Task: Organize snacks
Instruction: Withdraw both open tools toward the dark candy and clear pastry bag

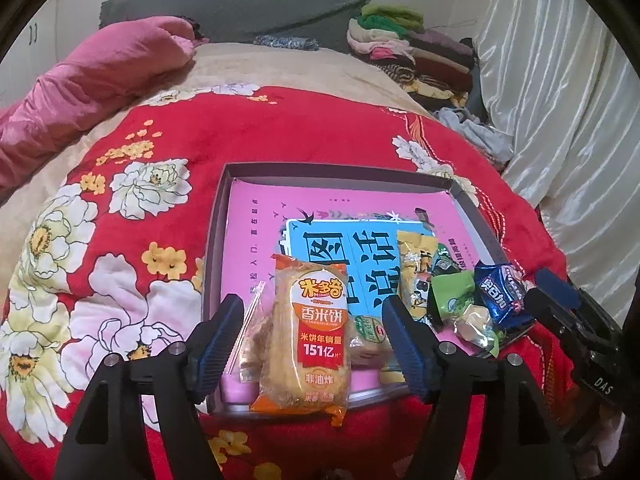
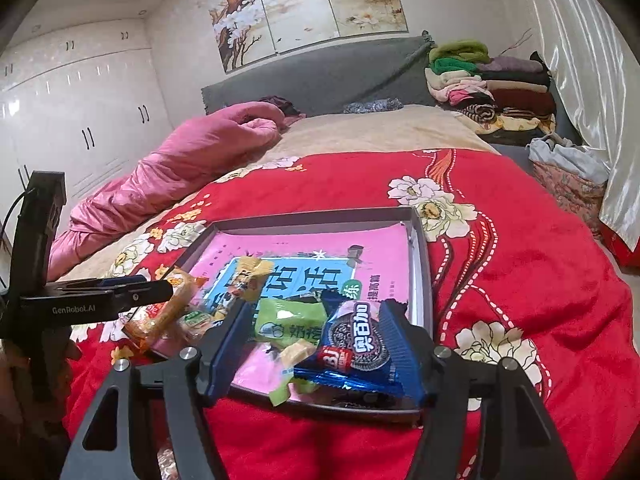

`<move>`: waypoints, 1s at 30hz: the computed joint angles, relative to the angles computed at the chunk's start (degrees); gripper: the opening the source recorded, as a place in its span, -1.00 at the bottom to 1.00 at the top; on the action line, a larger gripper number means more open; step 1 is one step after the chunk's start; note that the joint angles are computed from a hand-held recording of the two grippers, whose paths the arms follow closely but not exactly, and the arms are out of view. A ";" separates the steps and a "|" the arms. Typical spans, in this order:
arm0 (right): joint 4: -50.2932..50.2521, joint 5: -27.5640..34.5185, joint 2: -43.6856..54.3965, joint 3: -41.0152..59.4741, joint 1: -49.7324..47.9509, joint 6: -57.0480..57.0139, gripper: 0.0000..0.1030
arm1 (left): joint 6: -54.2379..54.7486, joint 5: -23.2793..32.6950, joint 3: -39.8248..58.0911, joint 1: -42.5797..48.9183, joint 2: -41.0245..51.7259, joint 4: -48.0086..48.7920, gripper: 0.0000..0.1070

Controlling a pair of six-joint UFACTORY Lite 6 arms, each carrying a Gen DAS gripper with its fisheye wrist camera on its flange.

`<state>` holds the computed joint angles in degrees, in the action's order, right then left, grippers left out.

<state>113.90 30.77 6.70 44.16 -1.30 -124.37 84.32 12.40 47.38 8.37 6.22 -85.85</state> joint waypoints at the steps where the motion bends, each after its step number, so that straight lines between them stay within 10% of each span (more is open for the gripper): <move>1: -0.78 0.27 -0.28 -0.22 -0.06 0.74 0.32 | -0.97 0.07 -0.15 0.03 -0.40 0.95 0.40; 30: -26.27 -5.03 -12.44 -12.10 10.02 27.55 0.39 | -14.46 8.26 -15.20 9.86 -15.72 27.47 0.42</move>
<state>87.63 25.73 -5.74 32.06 8.72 -96.82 69.86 20.66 32.18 18.23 -9.50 -58.39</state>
